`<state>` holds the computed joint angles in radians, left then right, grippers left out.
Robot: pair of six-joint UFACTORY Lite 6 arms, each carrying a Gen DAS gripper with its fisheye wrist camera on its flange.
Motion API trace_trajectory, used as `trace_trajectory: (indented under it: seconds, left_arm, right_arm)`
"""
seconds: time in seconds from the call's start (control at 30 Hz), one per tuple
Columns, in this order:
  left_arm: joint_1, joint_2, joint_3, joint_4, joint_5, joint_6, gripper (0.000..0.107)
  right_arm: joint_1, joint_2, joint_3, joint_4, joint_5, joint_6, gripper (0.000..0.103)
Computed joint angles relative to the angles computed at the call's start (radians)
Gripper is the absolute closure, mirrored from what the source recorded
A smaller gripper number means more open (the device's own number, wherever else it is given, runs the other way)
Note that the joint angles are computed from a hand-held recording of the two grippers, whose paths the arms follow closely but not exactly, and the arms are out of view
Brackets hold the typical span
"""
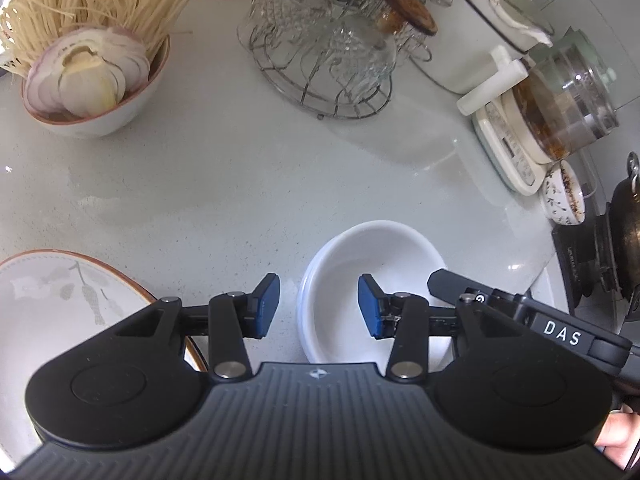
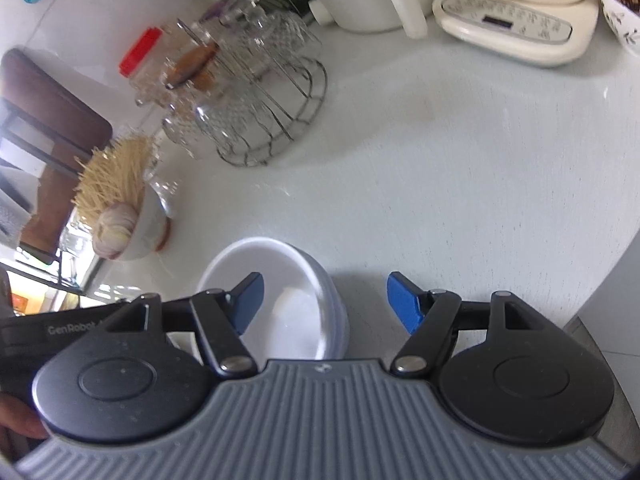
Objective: Organize plates and bowls
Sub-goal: 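Close the left tool on the nested bowl rims while the right tool closes, then lift and carry the nested bowls with both tools toward the plate stack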
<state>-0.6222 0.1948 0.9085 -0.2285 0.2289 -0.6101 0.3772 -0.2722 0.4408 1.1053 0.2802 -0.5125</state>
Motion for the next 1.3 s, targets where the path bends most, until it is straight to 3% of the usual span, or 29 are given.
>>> trace_trajectory:
  seconds: [0.17, 0.37, 0.43, 0.7, 0.97, 1.23, 1.3]
  left_arm:
    - [-0.006, 0.051, 0.022, 0.002, 0.004, -0.010, 0.058]
    - [0.012, 0.088, 0.007, -0.229, -0.019, 0.189, 0.058]
    - [0.005, 0.096, 0.019, -0.127, -0.004, 0.083, 0.058]
    - [0.008, 0.092, 0.018, -0.052, -0.004, 0.002, 0.060]
    - [-0.016, 0.106, 0.048, 0.114, -0.008, -0.135, 0.072]
    - [-0.031, 0.142, 0.084, 0.151, 0.013, -0.181, 0.072]
    - [-0.049, 0.157, 0.109, 0.245, 0.040, -0.272, 0.072]
  right_arm:
    - [-0.020, 0.055, -0.008, 0.186, 0.039, -0.175, 0.033]
    - [-0.019, 0.097, 0.000, 0.297, 0.087, -0.298, 0.043]
    - [-0.018, 0.104, 0.002, 0.325, 0.092, -0.328, 0.046]
    - [-0.025, 0.135, 0.004, 0.390, 0.093, -0.389, 0.062]
    - [-0.064, 0.189, 0.018, 0.397, 0.143, -0.441, 0.079]
    - [-0.093, 0.186, -0.004, 0.449, 0.175, -0.514, 0.080]
    - [-0.099, 0.191, -0.003, 0.448, 0.183, -0.519, 0.080]
